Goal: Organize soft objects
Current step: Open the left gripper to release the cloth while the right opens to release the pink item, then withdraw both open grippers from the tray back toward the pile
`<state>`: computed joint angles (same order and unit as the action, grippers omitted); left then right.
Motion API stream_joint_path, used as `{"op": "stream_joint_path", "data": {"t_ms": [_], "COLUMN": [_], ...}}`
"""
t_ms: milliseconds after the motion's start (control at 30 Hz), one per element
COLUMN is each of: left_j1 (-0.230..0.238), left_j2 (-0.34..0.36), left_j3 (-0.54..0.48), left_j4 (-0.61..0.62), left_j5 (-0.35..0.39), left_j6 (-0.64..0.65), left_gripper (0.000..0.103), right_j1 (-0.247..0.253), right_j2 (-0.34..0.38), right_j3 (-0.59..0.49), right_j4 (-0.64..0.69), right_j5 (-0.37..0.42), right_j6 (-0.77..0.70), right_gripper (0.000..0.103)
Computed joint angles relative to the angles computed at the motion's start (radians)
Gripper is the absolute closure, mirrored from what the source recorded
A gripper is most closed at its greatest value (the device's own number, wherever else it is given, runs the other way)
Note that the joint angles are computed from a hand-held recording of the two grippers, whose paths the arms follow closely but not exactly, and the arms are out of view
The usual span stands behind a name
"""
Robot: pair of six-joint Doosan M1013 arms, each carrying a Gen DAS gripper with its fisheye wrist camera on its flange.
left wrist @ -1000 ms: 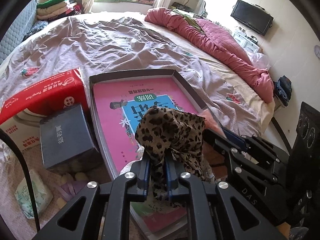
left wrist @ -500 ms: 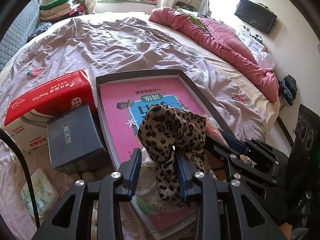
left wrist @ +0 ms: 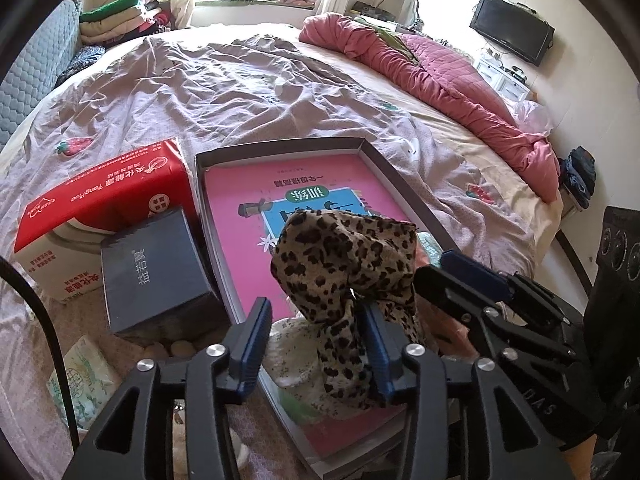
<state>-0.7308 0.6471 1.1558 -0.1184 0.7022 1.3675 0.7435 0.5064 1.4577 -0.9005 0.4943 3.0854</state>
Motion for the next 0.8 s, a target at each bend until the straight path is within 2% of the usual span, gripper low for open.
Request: {"op": "stream_joint_path", "data": {"t_ms": [33, 133, 233, 367, 567, 700, 800], "left_j1": [0.0, 0.0, 0.001, 0.002, 0.019, 0.029, 0.047], "left_j2": [-0.002, -0.011, -0.022, -0.037, -0.082, -0.113, -0.133], "left_j3": [0.002, 0.011, 0.022, 0.032, 0.077, 0.106, 0.131], "left_j4": [-0.003, -0.001, -0.004, 0.032, 0.073, 0.184, 0.207], "left_j5": [-0.002, -0.015, -0.033, -0.047, -0.083, -0.088, -0.092], "left_j6": [0.004, 0.009, 0.012, -0.023, -0.073, -0.16, -0.197], "left_gripper": [0.053, 0.047, 0.04, 0.039, 0.038, 0.038, 0.038], "right_j1": [0.003, 0.009, 0.022, 0.033, 0.049, 0.062, 0.072], "right_j2": [-0.004, -0.017, -0.026, -0.043, -0.058, -0.05, -0.035], "right_j3": [0.005, 0.021, 0.02, 0.027, 0.017, -0.017, -0.054], "right_j4": [-0.03, -0.097, -0.142, -0.186, -0.221, -0.205, -0.158], "right_j5": [0.006, 0.012, 0.052, 0.073, 0.075, 0.059, 0.043], "right_j6": [0.041, 0.118, 0.146, 0.17, 0.171, 0.111, 0.027], "right_gripper": [0.051, 0.049, 0.047, 0.044, 0.043, 0.043, 0.043]}}
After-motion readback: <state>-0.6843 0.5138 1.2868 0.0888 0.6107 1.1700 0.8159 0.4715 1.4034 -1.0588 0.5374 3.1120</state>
